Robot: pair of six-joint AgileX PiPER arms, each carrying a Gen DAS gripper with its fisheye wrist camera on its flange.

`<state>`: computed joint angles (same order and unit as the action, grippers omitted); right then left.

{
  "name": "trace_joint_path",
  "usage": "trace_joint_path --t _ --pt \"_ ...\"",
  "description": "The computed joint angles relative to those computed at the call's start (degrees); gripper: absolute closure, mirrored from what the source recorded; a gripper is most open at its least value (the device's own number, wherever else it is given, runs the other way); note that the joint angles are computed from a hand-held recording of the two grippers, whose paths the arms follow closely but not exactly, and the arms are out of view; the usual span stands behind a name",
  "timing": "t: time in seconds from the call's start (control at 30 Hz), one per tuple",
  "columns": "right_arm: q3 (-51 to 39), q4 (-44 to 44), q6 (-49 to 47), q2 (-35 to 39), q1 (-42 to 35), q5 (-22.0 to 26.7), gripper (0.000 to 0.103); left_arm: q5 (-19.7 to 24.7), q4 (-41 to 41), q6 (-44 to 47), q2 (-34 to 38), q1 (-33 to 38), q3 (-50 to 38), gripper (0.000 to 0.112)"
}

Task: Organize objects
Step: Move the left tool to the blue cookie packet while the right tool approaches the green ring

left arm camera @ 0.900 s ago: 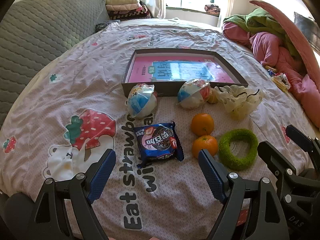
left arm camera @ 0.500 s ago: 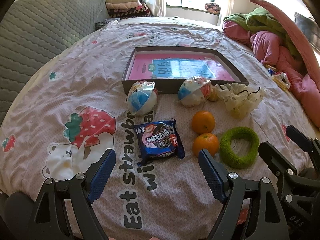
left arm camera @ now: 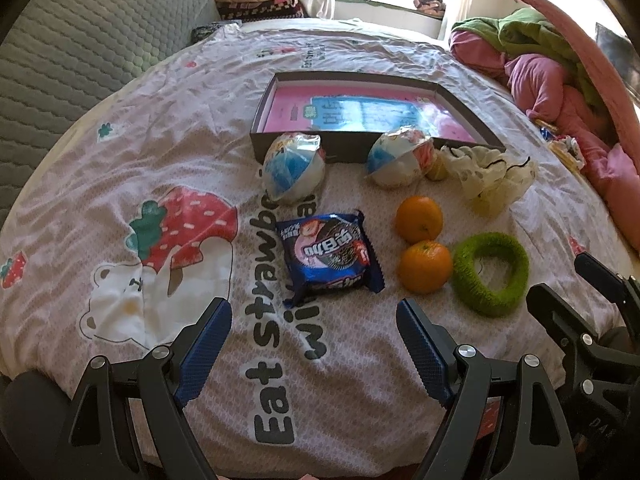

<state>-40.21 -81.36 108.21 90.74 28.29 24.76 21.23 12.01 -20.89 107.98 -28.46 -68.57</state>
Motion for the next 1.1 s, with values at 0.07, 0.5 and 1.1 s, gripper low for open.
trace_joint_path --t 0.07,0.5,1.1 --pt "0.3 0.2 0.0 0.1 -0.3 -0.5 0.02 0.3 -0.8 0.7 0.2 0.2 -0.1 0.027" --pt "0.5 4.7 -3.9 2.3 -3.4 -5.0 0.02 2.2 -8.9 8.1 2.3 0.9 -1.2 0.027" --pt "-0.2 -0.4 1.9 3.9 -6.9 -6.0 0.02 3.1 -10.8 8.7 6.5 1.5 -6.7 0.027"
